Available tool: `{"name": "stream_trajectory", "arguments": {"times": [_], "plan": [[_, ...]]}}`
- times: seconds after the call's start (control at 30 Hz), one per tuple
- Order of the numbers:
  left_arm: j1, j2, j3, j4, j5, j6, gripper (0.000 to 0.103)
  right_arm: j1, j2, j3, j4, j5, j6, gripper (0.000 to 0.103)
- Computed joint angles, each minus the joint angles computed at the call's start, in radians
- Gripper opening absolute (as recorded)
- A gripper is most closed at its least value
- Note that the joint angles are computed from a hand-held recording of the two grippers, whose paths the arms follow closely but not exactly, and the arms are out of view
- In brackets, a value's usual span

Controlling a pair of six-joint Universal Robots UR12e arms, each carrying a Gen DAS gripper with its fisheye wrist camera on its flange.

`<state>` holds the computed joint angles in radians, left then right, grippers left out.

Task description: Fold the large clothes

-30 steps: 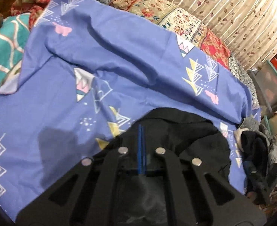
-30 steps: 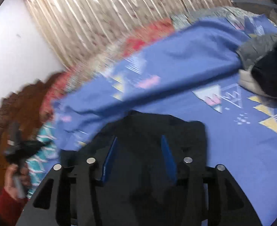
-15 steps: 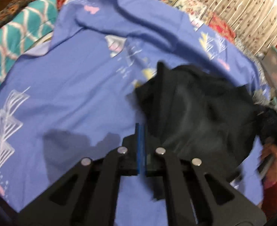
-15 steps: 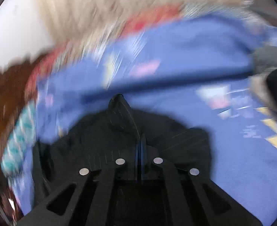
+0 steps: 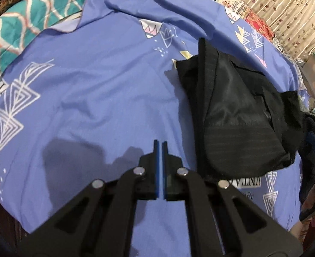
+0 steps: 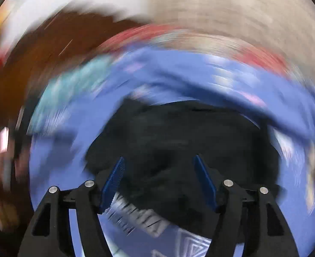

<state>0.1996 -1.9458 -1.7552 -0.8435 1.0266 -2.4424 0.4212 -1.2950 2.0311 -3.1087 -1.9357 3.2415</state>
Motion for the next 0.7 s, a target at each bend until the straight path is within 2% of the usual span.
{"name": "stream_trajectory", "arguments": {"times": [0.03, 0.07, 0.13, 0.17, 0.2, 0.27, 0.33, 0.37, 0.4, 0.43, 0.5, 0.53, 0.57, 0.63, 0.7], "plan": [[0.006, 0.003, -0.003, -0.011, -0.006, 0.003, 0.001, 0.025, 0.034, -0.041, 0.051, -0.020, -0.099, 0.085], [0.008, 0.004, -0.002, -0.018, -0.008, 0.001, 0.001, 0.039, 0.063, -0.070, 0.083, -0.049, -0.156, 0.085], [0.017, 0.005, -0.003, -0.040, -0.011, -0.005, 0.001, 0.049, 0.117, -0.130, 0.153, -0.118, -0.211, 0.085], [0.019, 0.005, -0.001, -0.047, -0.011, -0.007, 0.001, 0.043, 0.127, -0.150, 0.170, -0.120, -0.194, 0.081], [0.023, 0.006, -0.001, -0.055, -0.008, -0.008, 0.001, 0.030, 0.128, -0.162, 0.171, -0.085, -0.134, 0.054], [0.026, 0.009, -0.004, -0.052, -0.008, -0.007, 0.001, -0.048, 0.096, -0.138, 0.072, 0.063, 0.072, 0.027], [0.027, 0.013, -0.007, -0.050, -0.013, -0.004, 0.002, -0.139, 0.066, -0.094, -0.049, 0.126, 0.281, 0.026], [0.023, 0.013, -0.004, -0.053, -0.016, -0.005, 0.001, -0.163, 0.062, -0.085, -0.055, 0.106, 0.386, 0.026], [0.019, 0.012, 0.001, -0.061, -0.020, -0.004, 0.001, -0.182, 0.056, -0.081, -0.020, 0.074, 0.490, 0.026], [0.013, 0.012, 0.007, -0.072, -0.030, -0.003, 0.001, -0.210, 0.048, -0.078, 0.056, 0.065, 0.565, 0.027], [0.001, 0.014, 0.015, -0.091, -0.060, 0.018, 0.001, -0.255, 0.031, -0.069, 0.179, 0.114, 0.633, 0.032], [-0.005, 0.015, 0.016, -0.095, -0.066, 0.024, 0.001, -0.271, 0.009, -0.033, 0.183, 0.107, 0.685, 0.032], [-0.015, 0.016, 0.019, -0.103, -0.073, 0.036, 0.002, -0.276, -0.009, -0.001, 0.146, 0.112, 0.715, 0.033], [-0.031, 0.010, 0.029, -0.131, -0.078, 0.060, 0.002, -0.291, -0.052, 0.093, 0.007, 0.115, 0.780, 0.039], [-0.053, -0.002, 0.036, -0.135, -0.058, 0.058, 0.002, -0.289, -0.100, 0.180, -0.058, 0.054, 0.836, 0.059]]}}
